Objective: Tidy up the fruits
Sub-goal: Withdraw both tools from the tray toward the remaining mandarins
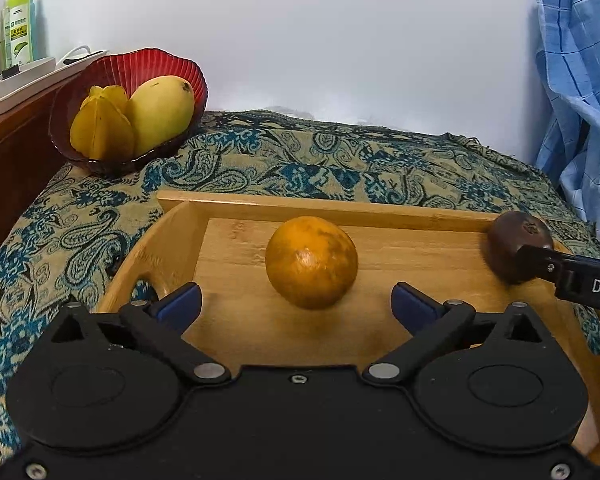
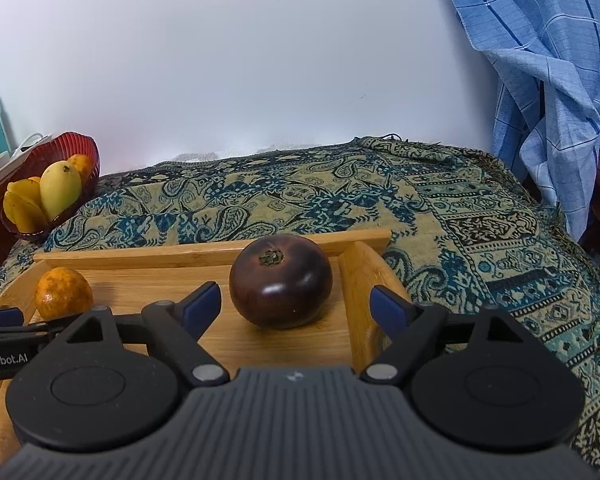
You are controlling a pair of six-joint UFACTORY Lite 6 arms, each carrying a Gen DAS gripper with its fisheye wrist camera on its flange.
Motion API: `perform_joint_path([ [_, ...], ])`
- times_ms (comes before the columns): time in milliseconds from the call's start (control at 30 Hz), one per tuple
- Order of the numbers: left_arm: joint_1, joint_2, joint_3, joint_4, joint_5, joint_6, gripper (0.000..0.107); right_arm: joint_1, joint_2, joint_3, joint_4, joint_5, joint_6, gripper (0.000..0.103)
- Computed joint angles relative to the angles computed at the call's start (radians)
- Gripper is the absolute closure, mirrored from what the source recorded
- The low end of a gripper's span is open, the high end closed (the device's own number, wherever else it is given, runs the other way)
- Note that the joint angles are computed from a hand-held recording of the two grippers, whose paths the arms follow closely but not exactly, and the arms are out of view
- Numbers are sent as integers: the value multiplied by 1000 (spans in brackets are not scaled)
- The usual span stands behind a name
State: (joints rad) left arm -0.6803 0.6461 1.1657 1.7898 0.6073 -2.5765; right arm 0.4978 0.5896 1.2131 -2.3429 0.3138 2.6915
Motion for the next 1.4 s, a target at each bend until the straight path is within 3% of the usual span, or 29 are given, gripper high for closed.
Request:
perform_joint_path([
  [467,-205,-186,-211,-13,143,-117,4,86,-266,-340,-114,157,141,7],
  [833,-442,-244,-360,-113,263,-256,4,291,-484,-669,81,425,38,0],
  [1100,-653,-207,-390,-264,396,-270,4,396,-595,-820,180,472,115,0],
  [1300,-788,-190,-435,-316,434,-393,4,517,-632,-905,269,497,143,0],
  [1400,-865,-130,-388,-383,491,-355,4,568,-644,-943,291,504,171,0],
])
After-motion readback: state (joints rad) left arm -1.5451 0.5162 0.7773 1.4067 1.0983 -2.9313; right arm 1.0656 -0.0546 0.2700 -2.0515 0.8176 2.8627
